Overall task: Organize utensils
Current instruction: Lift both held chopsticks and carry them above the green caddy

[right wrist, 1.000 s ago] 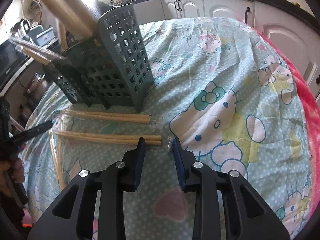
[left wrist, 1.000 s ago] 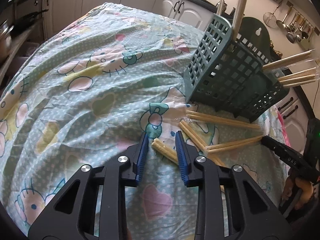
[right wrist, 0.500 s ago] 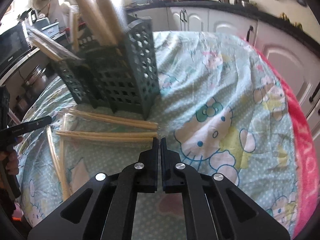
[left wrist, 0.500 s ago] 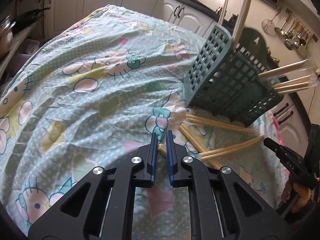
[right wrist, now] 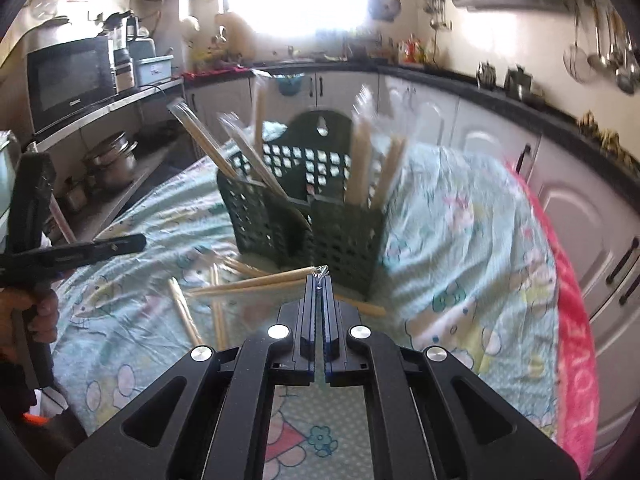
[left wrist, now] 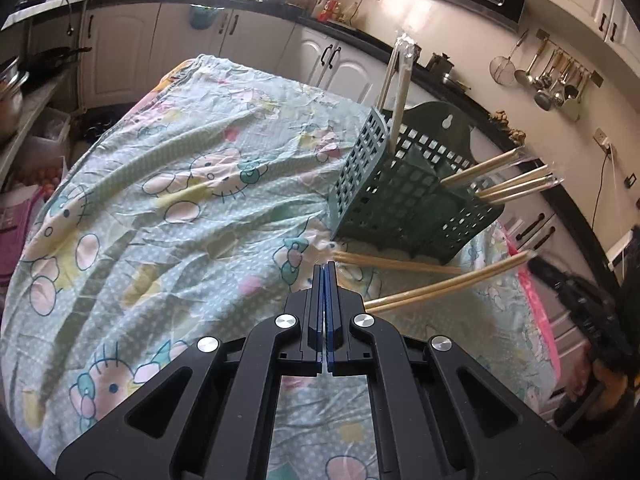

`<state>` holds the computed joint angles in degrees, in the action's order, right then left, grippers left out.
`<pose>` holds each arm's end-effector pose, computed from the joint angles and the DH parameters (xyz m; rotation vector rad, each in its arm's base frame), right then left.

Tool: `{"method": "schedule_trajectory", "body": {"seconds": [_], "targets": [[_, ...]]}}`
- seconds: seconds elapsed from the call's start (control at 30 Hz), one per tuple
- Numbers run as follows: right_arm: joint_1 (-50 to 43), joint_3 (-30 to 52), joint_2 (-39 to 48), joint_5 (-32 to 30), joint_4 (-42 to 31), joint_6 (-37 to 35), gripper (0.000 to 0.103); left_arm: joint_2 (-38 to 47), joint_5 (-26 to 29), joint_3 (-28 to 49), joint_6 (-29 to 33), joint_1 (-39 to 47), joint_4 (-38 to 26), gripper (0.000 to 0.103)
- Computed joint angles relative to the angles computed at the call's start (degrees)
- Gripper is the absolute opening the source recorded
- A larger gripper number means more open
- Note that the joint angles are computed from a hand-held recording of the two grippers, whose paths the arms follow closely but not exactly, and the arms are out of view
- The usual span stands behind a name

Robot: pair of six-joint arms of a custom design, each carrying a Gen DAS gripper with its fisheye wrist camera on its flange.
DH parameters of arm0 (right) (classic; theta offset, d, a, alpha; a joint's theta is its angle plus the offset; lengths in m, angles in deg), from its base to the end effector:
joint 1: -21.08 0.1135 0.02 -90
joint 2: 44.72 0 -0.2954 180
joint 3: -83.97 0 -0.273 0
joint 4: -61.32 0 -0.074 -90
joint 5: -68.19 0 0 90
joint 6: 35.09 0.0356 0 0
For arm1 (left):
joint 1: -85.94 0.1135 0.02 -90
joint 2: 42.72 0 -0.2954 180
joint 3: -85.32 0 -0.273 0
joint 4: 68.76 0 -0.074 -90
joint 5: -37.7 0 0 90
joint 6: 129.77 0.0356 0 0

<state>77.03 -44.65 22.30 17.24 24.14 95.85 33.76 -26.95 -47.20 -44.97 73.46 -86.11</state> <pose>0.1468 0.1772 0.2309 -0.0275 2.2380 0.0366 0.2535 -0.0717 0.1915 0.3638 2.3539 -0.6732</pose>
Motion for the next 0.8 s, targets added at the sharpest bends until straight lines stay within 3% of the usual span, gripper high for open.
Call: {"method": "schedule_trajectory", "body": {"seconds": [0.07, 0.23, 0.37, 0.5, 0.6, 0.73, 0.8], "targets": [[1.96, 1.95, 0.53, 2.5, -2.1, 0.48, 0.003, 2.24, -0.34, 0.76, 0.0, 0.16, -0.66, 0.002], [5.78, 5.37, 0.09, 7.44, -6.93, 1.18, 0.003, 8.61, -1.83, 3.26, -0.3, -0.85, -2.25, 0.026], [7.46, 6.88, -0.98, 9.46, -8.83, 1.67, 0.003, 12.8, -3.88, 5.28, -1.58, -2.46, -3.21, 0.031], [8.15, 7.86, -1.9, 10.59, -9.43, 1.06, 0.003, 15.21, -6.21, 6.6, -2.64, -3.95, -2.96, 0.031], [8.45, 8.28, -2.44, 11.2, -9.5, 0.69, 0.003, 15.74, -9.36, 7.04, -2.9, -5.42, -2.52, 0.009], [9.08, 8.94, -3.06, 12.34, -9.61, 0.23, 0.003, 15.0, -6.4, 6.69, -2.85, -4.03, -2.15, 0.0], [9.43, 9.24, -3.41, 12.86, -9.71, 0.07, 0.003, 13.05, -3.56, 5.67, -2.73, -2.61, -1.69, 0.0]]}}
